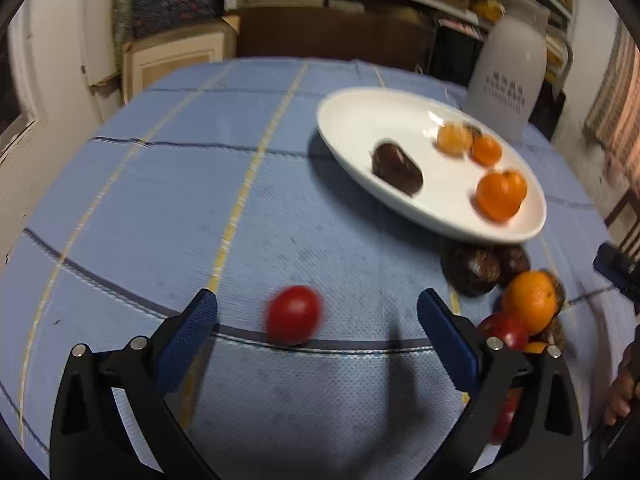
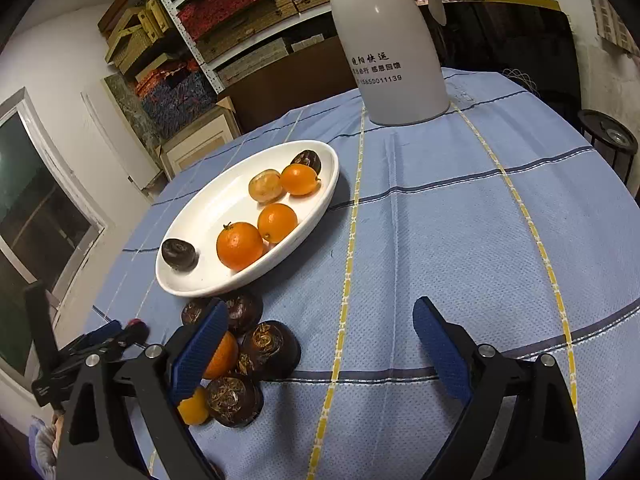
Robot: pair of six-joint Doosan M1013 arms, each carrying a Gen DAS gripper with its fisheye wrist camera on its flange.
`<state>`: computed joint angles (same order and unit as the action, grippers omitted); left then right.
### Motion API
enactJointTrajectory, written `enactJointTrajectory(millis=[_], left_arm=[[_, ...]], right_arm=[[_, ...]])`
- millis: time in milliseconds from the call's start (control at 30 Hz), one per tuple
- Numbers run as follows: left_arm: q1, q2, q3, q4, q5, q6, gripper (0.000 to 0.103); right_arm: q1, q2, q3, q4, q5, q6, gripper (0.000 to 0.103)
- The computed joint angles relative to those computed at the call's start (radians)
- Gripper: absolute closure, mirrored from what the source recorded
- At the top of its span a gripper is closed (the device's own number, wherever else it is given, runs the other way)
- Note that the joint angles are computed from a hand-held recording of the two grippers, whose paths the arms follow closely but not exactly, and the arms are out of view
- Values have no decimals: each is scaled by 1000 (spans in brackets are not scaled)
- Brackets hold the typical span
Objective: Organize fruits
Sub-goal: 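Move the left gripper to the red tomato and grasp it, then place the tomato on the plate with the left gripper while the right gripper places a dark fruit there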
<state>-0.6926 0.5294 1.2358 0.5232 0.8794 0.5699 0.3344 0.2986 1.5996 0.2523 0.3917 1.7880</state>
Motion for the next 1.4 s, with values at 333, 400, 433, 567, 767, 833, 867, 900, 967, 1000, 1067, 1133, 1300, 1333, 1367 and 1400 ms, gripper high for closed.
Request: enactJointTrajectory(millis=[333,400,433,567,767,833,867,900,967,1000,1067,1133,1300,1333,1367,1400], left_arm=[[29,-24,43,-87,-79,-7,32],[30,-32,55,-85,-87,-16,35],[30,-37,61,-82,-90,-22,36],[36,-24,40,-78,-86,-17,37],[27,-2,6,-80,-52,42,39],[22,-5,11,-71,-48,42,49],[22,-9,17,-77,-60,42,52],[25,-13,23,-85,-71,43,57],[28,-9,19,-84,-71,38,69],[28,-5,13,-76,-64,37,70],[26,5,-2,-64,-50,48,70],[21,15,-15,-52,-36,69,72],[23,-6,16,-89,-84,74,76],[22,-8,19,-85,-86,69,76],[21,-8,20,-85,-86,68,76],[20,-6,17,-84,-82,69,76]], right_arm=[[0,4,-6,-8,21,13,9],[0,7,-10,-4,29,3,9],[1,8,-13,0,34,-5,9],[6,12,-18,-5,48,-18,9],[8,18,-23,-17,61,-15,9],[10,18,-23,-19,62,-17,9],[10,18,-23,-11,63,-26,9],[9,19,-25,0,65,-40,9],[10,21,-26,9,68,-55,9],[11,22,-28,13,71,-63,9],[11,23,-29,37,75,-94,9],[13,24,-30,50,77,-111,11],[4,28,-31,160,96,-204,24],[2,29,-32,172,100,-214,24],[2,30,-33,182,104,-225,24],[3,31,-35,188,108,-233,25]])
